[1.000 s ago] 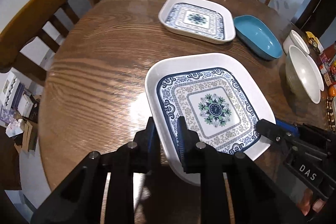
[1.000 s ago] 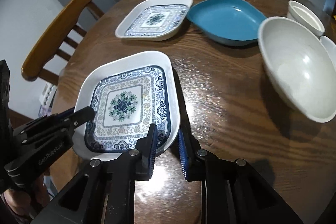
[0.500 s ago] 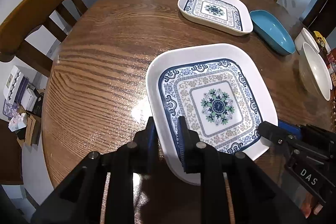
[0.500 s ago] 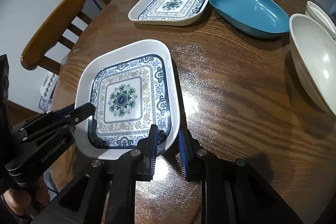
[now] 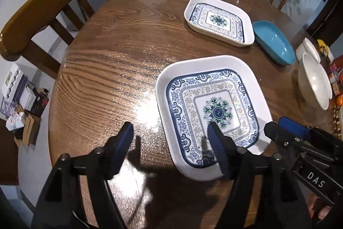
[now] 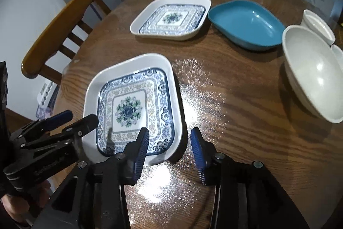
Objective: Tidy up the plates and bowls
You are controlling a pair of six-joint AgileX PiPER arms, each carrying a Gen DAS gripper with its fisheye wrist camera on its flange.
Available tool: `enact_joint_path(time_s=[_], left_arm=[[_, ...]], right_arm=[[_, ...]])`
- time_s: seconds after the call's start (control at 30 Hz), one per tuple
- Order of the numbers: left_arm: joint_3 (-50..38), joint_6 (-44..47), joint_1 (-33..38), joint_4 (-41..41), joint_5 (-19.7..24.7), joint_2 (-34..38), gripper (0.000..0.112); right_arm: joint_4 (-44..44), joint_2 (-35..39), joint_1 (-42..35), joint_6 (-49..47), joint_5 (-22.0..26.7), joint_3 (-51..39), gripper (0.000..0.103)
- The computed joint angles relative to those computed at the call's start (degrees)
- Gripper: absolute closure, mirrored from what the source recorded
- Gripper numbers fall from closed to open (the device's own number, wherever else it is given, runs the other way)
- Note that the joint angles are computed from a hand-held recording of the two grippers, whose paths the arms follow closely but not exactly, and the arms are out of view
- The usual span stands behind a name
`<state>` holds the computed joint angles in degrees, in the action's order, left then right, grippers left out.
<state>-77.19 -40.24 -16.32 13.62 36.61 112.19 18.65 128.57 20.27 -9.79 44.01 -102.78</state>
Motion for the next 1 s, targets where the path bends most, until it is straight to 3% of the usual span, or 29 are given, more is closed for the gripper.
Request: enact_joint_path(time_s=[0.23,0.43,0.53,0.83,0.93,1.0], left_arm=[[3.10,-4.62,-1.15,2.38,-0.75,-5.48,0.027],[7.97,-1.72,-1.73,-1.36,-5.92,-12.29,0.017],[8.66,5.49,-0.45,-7.77,-7.54,-16.32,0.010],[1.23,12.52,1.17,-11.28,-2.80,-23.06,0.010],[-5.21,20.41,2.07,-18.37,2.08,-21.91,0.010],[-11.29,21.22,1.79,-18.53,6.28,-20.02,0.010]], right_arm=[[1.00,-2.70,-1.36,-0.79,-0.64,1.89,0.062],[3.41,-5.09,-3.45,-3.30,-1.65,4.62,0.062],[5.41,-6.05,-4.58,-4.97,-1.38,4.97,0.062],[12.43,-10.51,-8.45,-13.99,0.80,2.95,0.061],[14.11,-11.35,-9.55,-15.63,2.08,0.90,0.060],[15.35,-11.92,-10.29,-16.61,3.01,-0.15,0.060]])
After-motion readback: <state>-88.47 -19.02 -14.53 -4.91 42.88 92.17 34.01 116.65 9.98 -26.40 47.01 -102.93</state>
